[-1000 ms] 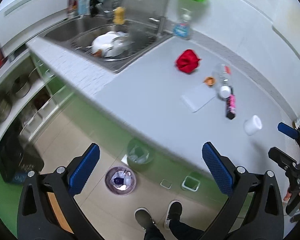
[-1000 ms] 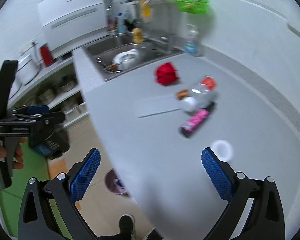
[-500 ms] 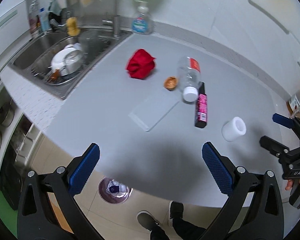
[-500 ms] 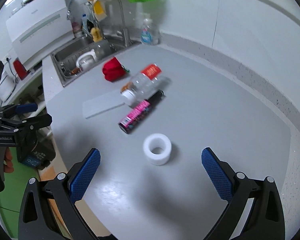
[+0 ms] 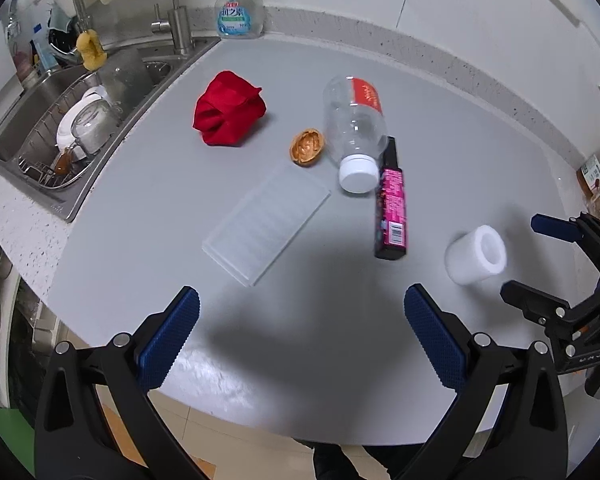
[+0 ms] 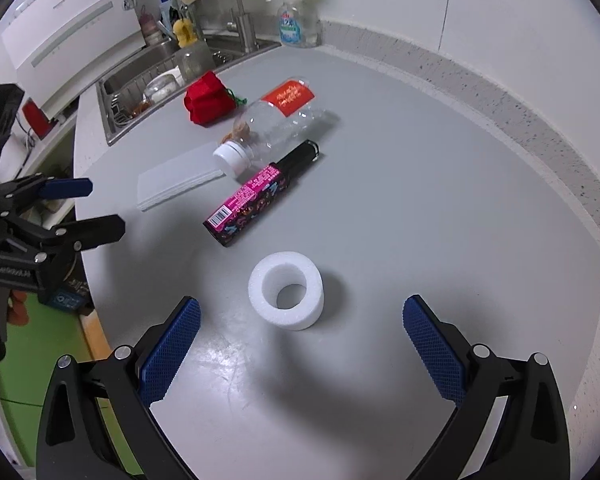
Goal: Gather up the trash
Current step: 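Grasp the white foam ring with the right gripper, then grasp the clear plastic tray with the left gripper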
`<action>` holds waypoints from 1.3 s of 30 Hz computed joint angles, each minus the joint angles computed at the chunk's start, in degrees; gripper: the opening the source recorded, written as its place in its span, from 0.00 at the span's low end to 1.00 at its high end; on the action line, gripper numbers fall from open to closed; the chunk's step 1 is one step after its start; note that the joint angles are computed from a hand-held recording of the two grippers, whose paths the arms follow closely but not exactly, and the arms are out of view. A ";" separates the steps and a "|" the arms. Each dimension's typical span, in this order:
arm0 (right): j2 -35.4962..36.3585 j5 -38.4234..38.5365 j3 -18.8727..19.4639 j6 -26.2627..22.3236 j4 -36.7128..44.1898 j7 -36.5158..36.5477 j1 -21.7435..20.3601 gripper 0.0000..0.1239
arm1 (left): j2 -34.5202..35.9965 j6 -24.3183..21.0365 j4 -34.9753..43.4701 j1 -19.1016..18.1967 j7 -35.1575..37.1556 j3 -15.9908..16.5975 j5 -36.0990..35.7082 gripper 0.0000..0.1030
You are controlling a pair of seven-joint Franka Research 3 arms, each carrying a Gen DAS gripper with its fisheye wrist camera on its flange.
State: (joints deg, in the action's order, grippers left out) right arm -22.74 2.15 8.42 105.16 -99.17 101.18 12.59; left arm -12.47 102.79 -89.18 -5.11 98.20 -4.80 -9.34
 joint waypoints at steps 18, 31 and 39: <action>5.23 0.78 -0.71 -1.79 2.42 -3.25 1.31 0.47 | 8.19 -0.61 5.31 1.99 3.01 -1.26 1.89 0.97; 5.83 1.97 -1.62 -1.36 3.31 -3.04 1.28 0.34 | 9.27 1.67 3.93 2.30 6.38 -1.78 3.46 0.97; 6.17 1.73 -1.61 -1.41 4.41 -2.50 1.13 0.34 | 9.15 3.20 2.77 2.38 8.52 -1.83 2.86 0.97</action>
State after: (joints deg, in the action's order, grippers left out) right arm -16.57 3.88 6.81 103.75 -94.76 98.68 13.72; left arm -3.32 105.99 -86.42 -2.73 106.72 -6.63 -6.48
